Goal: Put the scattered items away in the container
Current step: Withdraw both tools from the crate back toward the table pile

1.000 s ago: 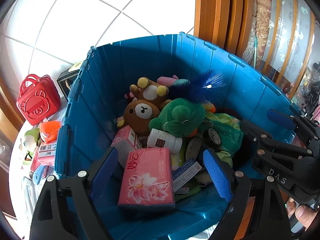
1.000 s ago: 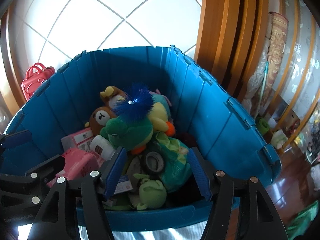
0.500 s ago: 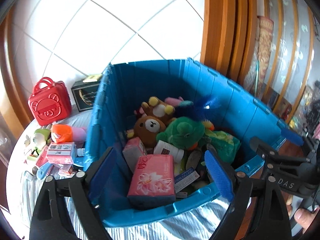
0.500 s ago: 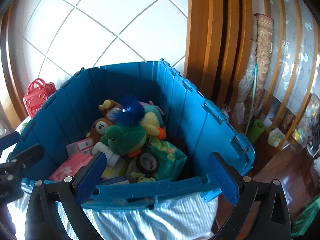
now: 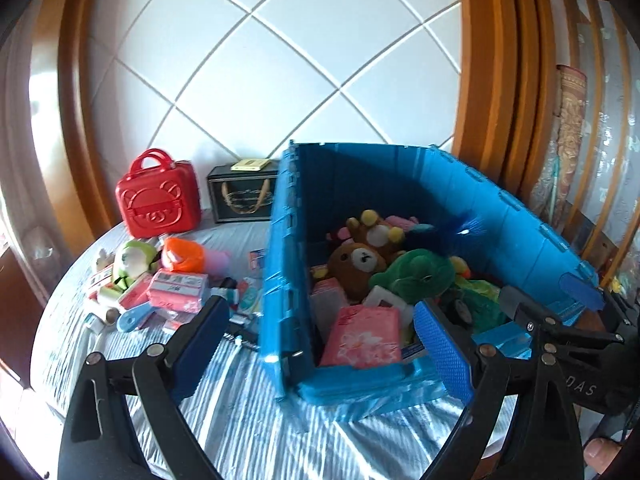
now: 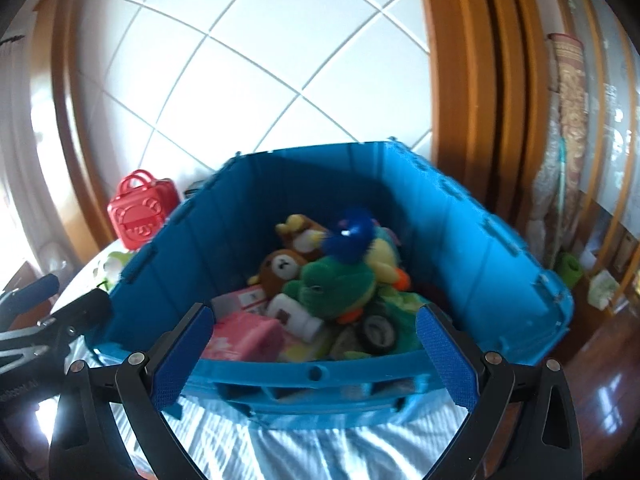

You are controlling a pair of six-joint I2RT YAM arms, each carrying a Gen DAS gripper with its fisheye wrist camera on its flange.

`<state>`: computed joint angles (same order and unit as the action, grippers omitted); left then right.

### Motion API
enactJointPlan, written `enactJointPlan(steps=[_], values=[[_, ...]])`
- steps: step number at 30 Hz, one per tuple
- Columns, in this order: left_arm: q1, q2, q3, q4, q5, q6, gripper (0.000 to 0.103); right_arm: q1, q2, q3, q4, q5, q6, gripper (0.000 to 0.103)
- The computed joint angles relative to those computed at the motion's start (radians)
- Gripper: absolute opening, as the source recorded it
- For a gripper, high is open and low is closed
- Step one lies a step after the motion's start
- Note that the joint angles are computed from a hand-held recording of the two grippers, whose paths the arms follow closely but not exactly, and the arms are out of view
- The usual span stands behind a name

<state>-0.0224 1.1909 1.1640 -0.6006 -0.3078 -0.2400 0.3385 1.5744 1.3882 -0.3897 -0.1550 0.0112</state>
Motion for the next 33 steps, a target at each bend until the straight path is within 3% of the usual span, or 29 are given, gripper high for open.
enactJointPlan(steps=[4, 9, 17, 24, 28, 33], values=[[0.083, -0.057, -0.049, -0.01, 0.03, 0.009, 0.095, 0.059, 0.022, 0.025, -0.004, 0.013, 0.003, 0.103], [0.257, -0.128, -0.099, 0.001, 0.155, 0.064, 0.095, 0.165, 0.018, 0.041, -0.006, 0.093, 0.012, 0.103], [0.724, -0.137, -0.114, 0.014, 0.56, 0.306, 0.095, 0.43, 0.055, 0.112, -0.021, 0.322, 0.103, 0.103], [1.109, 0.019, -0.046, 0.01, 0.863, 0.574, 0.095, 0.67, 0.206, 0.282, -0.076, 0.523, 0.22, 0.103], [1.211, 0.152, 0.028, -0.004, 0.916, 0.652, 0.095, 0.751, 0.338, 0.42, -0.142, 0.567, 0.282, 0.103], [1.266, 0.311, 0.115, 0.004, 0.901, 0.679, 0.095, 0.781, 0.519, 0.642, -0.255, 0.549, 0.311, 0.103]])
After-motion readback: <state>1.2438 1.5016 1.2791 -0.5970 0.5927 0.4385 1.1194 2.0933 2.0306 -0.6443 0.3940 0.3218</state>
